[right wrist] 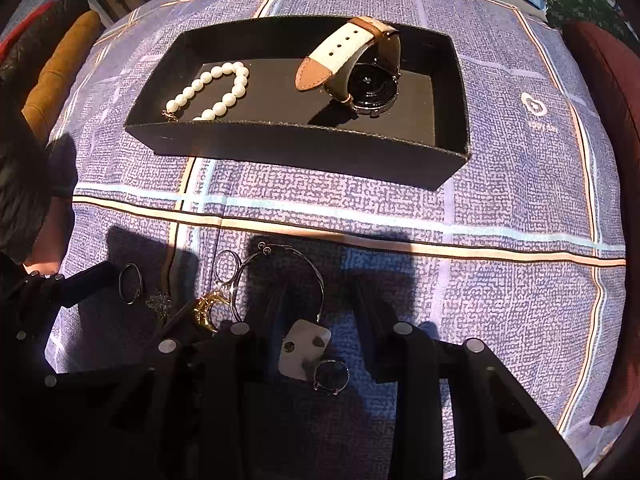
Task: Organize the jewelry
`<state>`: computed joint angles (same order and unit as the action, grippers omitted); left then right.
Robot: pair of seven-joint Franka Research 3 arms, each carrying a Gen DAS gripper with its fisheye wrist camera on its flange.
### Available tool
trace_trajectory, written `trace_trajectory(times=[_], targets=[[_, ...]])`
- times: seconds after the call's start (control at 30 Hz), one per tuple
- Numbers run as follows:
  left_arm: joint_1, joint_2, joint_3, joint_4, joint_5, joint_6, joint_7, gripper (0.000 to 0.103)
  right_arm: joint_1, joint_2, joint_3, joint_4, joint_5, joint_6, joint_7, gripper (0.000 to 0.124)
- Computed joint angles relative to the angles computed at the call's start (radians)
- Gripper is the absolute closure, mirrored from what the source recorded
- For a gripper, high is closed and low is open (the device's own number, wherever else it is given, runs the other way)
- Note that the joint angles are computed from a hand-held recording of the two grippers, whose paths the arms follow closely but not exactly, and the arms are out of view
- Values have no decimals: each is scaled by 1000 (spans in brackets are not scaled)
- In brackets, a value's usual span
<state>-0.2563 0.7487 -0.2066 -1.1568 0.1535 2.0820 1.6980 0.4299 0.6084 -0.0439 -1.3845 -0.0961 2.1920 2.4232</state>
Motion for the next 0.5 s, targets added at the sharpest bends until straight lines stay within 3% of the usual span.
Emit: trace_trajectory(times=[0.07,0.2,0.33,0.37,0.4,0.43,0.5], targets=[[1,5,-2,17,-13,-16,-18,34,-3,2,1,4,4,2,-2,118],[14,7,-8,32,-32,-28,-14,59,-15,-34,4,-57,31,54,14,121],[29,7,-17,38,-57,-31,4,62,-6,-73,-4,-113,13,93,42,121],[33,1,-21,30,-63,-25,12,72,-4,-82,-6,-124,8,96,50,121],[36,-1,-26,31,-72,-26,20,98,-2,-93,-8,-137,0,103,61,121],[37,0,-29,38,-84,-35,17,102,-3,-101,-8,-142,-5,107,65,121],[29,3,-27,52,-82,-43,24,102,2,-125,-14,-163,-27,118,86,121]])
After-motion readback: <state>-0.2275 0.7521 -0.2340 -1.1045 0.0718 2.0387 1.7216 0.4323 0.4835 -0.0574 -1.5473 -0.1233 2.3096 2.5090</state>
